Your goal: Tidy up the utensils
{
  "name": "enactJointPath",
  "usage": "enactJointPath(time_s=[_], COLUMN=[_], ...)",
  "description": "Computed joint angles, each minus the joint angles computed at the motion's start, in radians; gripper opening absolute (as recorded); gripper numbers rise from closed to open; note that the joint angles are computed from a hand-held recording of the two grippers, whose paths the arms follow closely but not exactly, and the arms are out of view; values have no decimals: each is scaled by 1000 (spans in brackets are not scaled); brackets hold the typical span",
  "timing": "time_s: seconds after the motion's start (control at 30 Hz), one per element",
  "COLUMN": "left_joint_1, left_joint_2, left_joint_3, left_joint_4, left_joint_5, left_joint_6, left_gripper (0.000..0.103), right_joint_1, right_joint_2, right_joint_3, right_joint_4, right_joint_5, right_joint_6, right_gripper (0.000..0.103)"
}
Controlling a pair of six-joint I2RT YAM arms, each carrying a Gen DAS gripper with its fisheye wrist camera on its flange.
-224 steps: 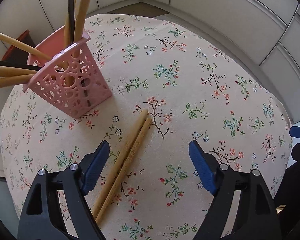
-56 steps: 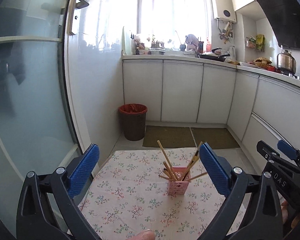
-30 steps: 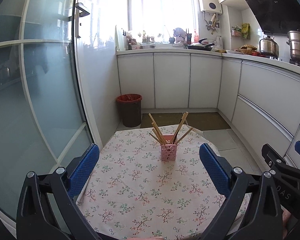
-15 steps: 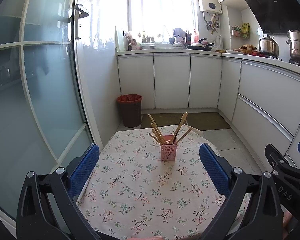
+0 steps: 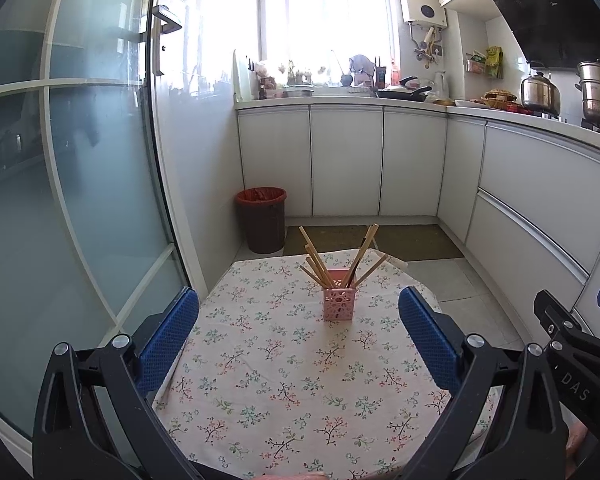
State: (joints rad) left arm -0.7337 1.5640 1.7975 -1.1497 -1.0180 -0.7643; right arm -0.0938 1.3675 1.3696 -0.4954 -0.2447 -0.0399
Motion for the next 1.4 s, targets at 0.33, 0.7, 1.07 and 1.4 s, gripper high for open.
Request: enactJointPath(time_s=[0.33,0.7,1.07,1.4], left_joint_1=[3,5,21,-4], left_joint_2=[-4,-2,19,-2], left_joint_3=[-6,-10,5,-28], left_joint_4=[3,-12,-16,62], left_joint_5=[6,11,40,29], left_joint_6=[1,-19,7,61], left_gripper=[96,96,95,87], right_joint_1=[0,-4,-11,-12], right_joint_2=[4,10,22,25], right_joint_3=[3,2,10,13], right_joint_4=[-6,-19,-34,-38], right_joint_5=[-3,-16,-28,-28], right_joint_6=[-2,-7,-8,-1], right_gripper=[96,96,96,96])
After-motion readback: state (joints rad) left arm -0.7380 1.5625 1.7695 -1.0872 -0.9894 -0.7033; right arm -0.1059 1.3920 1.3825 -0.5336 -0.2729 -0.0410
